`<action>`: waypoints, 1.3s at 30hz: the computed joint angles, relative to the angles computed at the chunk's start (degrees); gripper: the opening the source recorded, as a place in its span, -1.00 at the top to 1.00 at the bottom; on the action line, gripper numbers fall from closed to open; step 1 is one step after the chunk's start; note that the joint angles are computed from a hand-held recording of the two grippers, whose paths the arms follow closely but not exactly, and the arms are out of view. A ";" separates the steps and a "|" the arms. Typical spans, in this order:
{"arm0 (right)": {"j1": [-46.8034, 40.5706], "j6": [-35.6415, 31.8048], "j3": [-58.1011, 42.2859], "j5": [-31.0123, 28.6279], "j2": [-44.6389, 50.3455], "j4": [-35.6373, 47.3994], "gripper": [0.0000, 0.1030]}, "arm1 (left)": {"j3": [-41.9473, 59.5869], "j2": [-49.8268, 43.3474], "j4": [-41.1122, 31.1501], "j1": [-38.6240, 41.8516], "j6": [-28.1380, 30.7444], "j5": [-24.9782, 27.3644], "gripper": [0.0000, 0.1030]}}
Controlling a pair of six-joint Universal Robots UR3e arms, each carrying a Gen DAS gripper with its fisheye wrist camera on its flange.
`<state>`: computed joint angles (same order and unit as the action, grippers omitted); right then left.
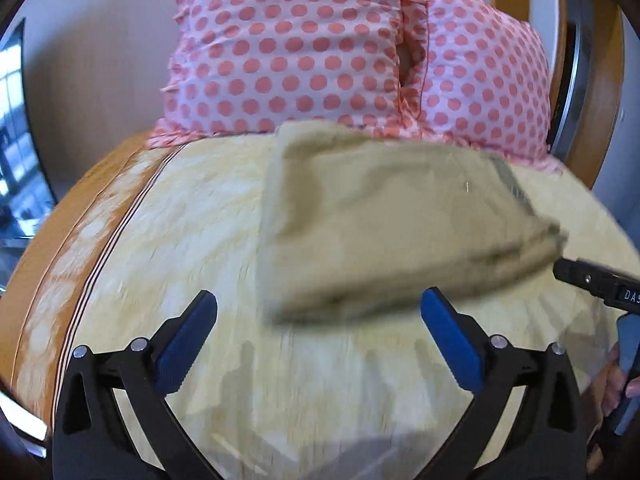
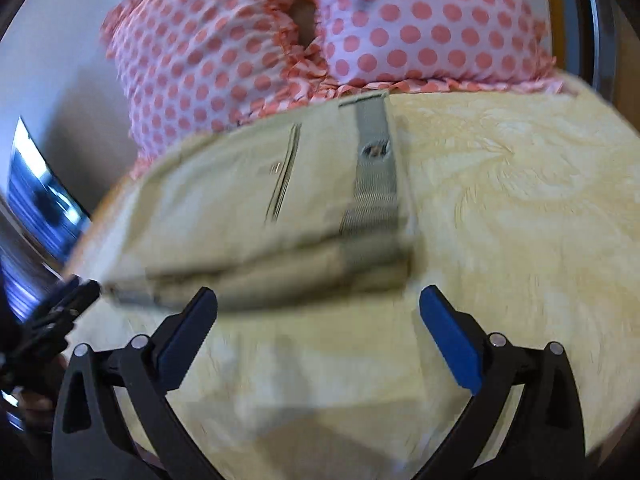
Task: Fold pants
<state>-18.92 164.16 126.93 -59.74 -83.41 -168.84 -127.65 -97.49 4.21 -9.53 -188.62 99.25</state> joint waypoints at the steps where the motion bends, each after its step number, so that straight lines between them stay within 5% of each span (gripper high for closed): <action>1: 1.26 0.48 3.44 -1.89 -0.37 -5.09 -0.96 | -1.76 -0.40 1.64 -1.74 -1.32 2.13 -0.97; 4: 4.14 1.29 8.61 -5.18 0.43 -15.42 -0.96 | -6.70 0.17 4.53 -2.90 -4.07 3.68 -0.97; 12: 12.39 2.70 9.38 -14.82 5.18 -24.73 -0.97 | -7.41 -3.80 7.86 -7.24 -6.50 9.94 -0.97; 19: 13.09 7.57 18.07 -16.87 15.07 -52.70 -0.97 | -10.45 -8.36 19.56 -8.42 -5.36 11.82 -0.97; 39: 12.78 7.49 18.17 -16.61 15.63 -53.88 -0.97 | -10.83 -10.40 23.55 -8.44 -4.62 12.03 -0.97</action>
